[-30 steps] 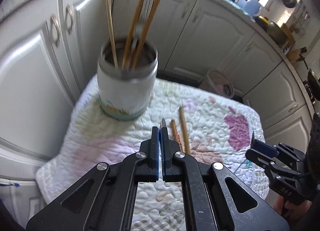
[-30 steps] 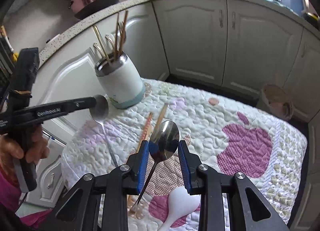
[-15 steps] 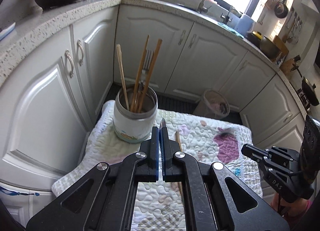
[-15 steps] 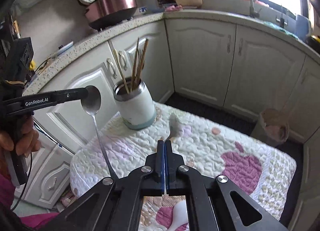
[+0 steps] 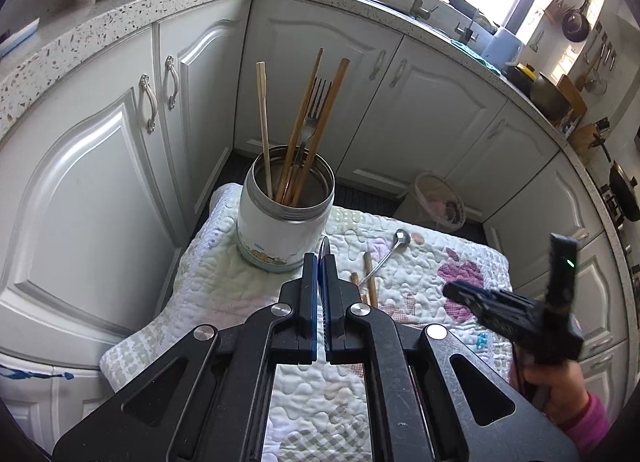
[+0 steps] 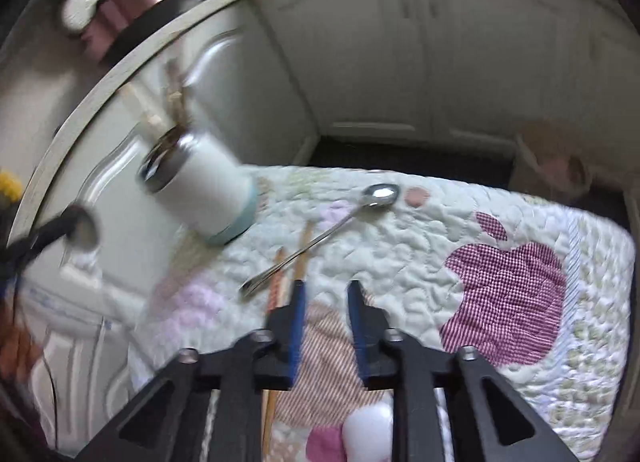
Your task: Organize utensils
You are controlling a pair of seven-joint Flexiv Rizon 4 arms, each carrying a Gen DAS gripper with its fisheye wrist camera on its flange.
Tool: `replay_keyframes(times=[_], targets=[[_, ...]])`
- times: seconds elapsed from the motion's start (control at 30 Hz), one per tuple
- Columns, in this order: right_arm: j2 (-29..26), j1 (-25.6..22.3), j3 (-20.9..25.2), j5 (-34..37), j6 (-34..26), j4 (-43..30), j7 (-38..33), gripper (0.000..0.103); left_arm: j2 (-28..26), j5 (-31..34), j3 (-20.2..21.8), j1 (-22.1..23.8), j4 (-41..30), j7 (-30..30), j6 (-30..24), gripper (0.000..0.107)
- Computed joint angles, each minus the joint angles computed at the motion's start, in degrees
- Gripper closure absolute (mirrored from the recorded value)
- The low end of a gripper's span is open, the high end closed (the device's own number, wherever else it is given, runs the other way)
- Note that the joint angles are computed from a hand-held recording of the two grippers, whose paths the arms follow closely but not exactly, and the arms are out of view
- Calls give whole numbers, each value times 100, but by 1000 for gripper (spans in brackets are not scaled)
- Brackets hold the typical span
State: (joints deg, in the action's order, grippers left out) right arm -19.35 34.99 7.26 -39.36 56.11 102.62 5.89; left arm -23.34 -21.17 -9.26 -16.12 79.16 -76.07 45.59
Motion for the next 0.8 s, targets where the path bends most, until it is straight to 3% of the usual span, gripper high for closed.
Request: replay_keyframes(times=[0.17,0.23,0.33,0.47,0.57,0.6,0.67,0.73,0.8], targets=[[-378,-266,-177,407,601,-146,184,78,-89,-50,-22,30,-154,8,-41,106],[-507,-316,-340,523,1040,-102,524,71,-112,-53,-19,44,-196,16,-68,106],[-651,-309,-617,668,1793,80,1137,70,-140,-48,5,58,-234,-37,-128,106],[-786,-14,-1238,616,2591,312,1896,70,-204,1,18,56,-309,-84,-216,106],[-806,709,-2353,250,3221,606,2819,70,-249,18,12,51,-353,-103,-274,106],[-822,837,-2538,236,3331,652,2924,71,-255,22,10,48,-356,-102,-284,106],[-805,823,-2479,352,3216,652,2780,82,-266,36,8,43,-366,-90,-292,106],[-794,910,-2593,341,3305,707,2703,84,-266,40,8,40,-354,-82,-277,106],[-698,1072,-2763,260,3313,808,2647,97,-265,24,5,43,-348,-92,-270,106]])
